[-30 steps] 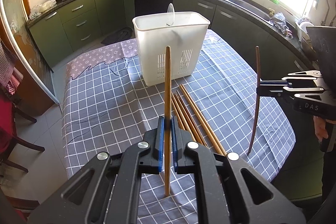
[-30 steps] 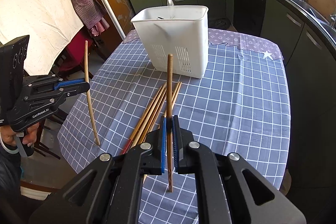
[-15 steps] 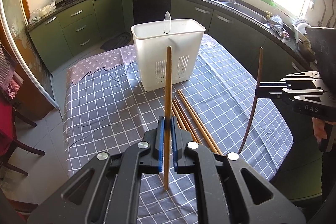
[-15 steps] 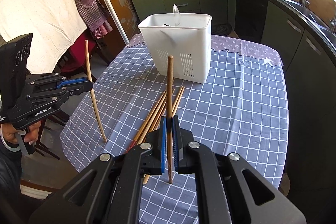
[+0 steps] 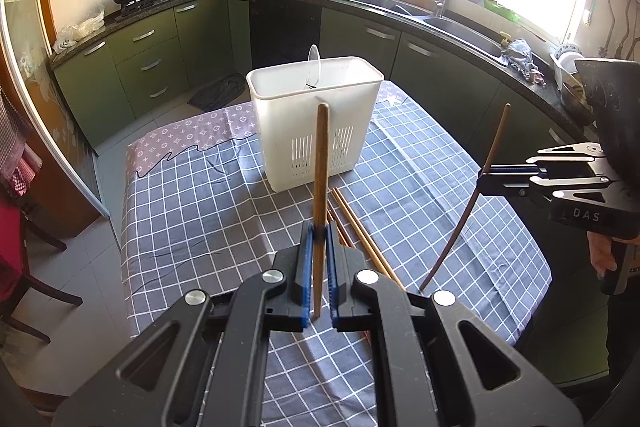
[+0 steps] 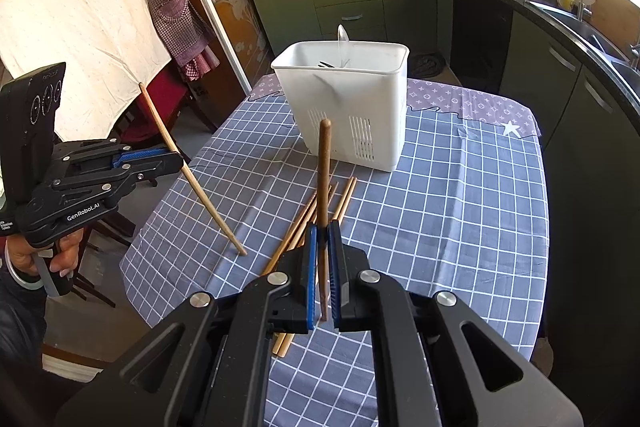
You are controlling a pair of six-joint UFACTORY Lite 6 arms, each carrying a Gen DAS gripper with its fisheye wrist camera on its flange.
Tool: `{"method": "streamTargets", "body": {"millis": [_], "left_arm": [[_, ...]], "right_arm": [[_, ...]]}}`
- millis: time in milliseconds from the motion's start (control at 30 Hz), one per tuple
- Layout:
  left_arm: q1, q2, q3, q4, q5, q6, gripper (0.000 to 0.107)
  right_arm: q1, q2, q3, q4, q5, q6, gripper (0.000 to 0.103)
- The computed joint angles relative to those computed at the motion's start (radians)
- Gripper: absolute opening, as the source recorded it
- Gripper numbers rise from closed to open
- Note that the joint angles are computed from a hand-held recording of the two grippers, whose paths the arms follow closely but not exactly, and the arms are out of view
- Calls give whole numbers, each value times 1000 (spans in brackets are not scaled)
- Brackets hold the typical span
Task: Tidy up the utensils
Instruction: 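Raise both held chopsticks upright and carry them toward the white holder, then insert both chopsticks into the white holder and open both tools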
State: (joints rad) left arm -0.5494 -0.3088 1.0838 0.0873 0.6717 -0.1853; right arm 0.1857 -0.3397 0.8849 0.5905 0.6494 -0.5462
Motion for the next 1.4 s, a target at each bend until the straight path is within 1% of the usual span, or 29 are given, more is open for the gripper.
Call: {"method": "streamTargets", "body": {"millis": [333, 500, 600, 733, 867, 967, 1067, 1133, 1200, 1267, 1333, 1400], "left_arm": [[-19, 52, 98, 20, 15, -10, 7], [-13, 96, 209, 0, 52, 14, 7], [-11, 145, 340, 1, 100, 24, 7], [-7, 231, 568, 16, 167, 34, 7], [8, 355, 840, 28, 225, 40, 7], [33, 471, 1047, 13, 259, 53, 7], [46, 568, 1169, 44, 243, 39, 7], [64, 629, 1213, 45, 232, 38, 7], [86, 674, 1222, 19, 215, 42, 7], [102, 709, 1212, 8, 186, 42, 7], [98, 700, 1142, 57, 105, 15, 7], [91, 693, 1094, 102, 54, -15, 7]], "right_arm": [[6, 13, 89, -34, 28, 35, 7], [-20, 46, 190, -30, 78, 36, 7], [-51, 87, 311, -29, 134, 49, 7], [-112, 163, 519, -5, 209, 67, 7], [-160, 306, 797, 15, 281, 113, 7], [-152, 430, 1007, -20, 293, 182, 7], [-131, 559, 1187, -73, 285, 245, 7], [-112, 673, 1330, -130, 289, 299, 7], [-92, 759, 1406, -168, 285, 328, 7], [-74, 815, 1417, -186, 264, 334, 7], [-56, 854, 1399, -195, 247, 329, 7], [-41, 879, 1363, -196, 234, 318, 7]]}}
